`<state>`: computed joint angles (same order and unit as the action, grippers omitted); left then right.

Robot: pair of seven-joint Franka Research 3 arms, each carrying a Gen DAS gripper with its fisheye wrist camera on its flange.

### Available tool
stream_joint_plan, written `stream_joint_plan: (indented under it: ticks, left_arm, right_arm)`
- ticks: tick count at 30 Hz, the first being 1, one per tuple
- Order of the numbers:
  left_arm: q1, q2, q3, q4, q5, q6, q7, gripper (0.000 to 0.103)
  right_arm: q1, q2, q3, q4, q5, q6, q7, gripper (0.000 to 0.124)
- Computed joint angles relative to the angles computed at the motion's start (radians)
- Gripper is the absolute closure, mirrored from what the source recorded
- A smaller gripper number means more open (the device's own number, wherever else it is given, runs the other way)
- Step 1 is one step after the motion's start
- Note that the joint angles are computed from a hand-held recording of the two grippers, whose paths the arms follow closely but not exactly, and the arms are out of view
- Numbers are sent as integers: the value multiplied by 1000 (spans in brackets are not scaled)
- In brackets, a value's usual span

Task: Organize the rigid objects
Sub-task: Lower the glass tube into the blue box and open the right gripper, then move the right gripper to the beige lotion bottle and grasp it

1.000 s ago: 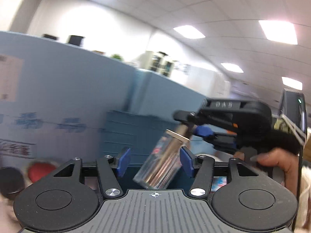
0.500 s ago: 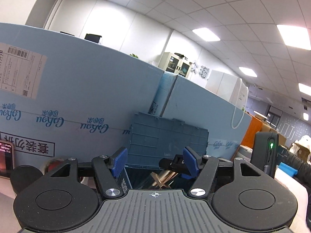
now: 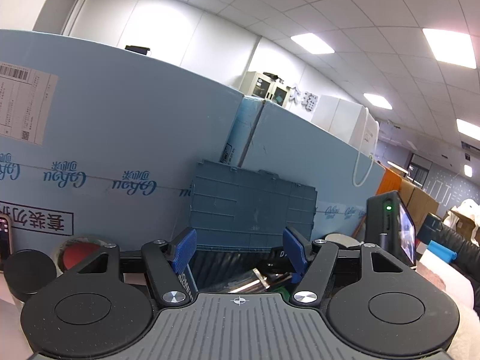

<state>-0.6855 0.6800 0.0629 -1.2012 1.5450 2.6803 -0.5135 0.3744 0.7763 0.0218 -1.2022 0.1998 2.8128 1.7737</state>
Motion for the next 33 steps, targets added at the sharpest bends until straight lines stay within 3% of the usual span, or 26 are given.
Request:
stream_joint_plan:
  ticks: [2,4,6,10,19,25,30,33]
  left_arm:
    - [4,6,-4,9,-12,6,19,39]
    - [5,13,-5,17,-27,10,36,39]
    - [5,18,-2,22,-39,15,48,38]
    - [1,27,4,32,-64,20,71,38]
    - [-21,20,24,27,-69,14,84,30]
    - [-21,21,12,31,-68,-4,104,23]
    - [-26,48,6,74,-110,-9,179,18]
    - [-38,75,9,115,-141,-11,236,17]
  right_arm:
    - [6,5,-11,10,-11,-19,3,85]
    - [29,7,-42,8,-36,-6,26,73]
    - [20,-18,-24,-38,-34,42,9,63]
    - [20,-55,-21,-98,-28,112,-7,57]
    - [-76,-206,113,-329,66,287,-235,50]
    - [-25,-316,47,-517,70,482,-297,47]
    - [-220,-378,236,-668,27,634,-286,43]
    - [-284,-418,269,-750,-27,692,-213,42]
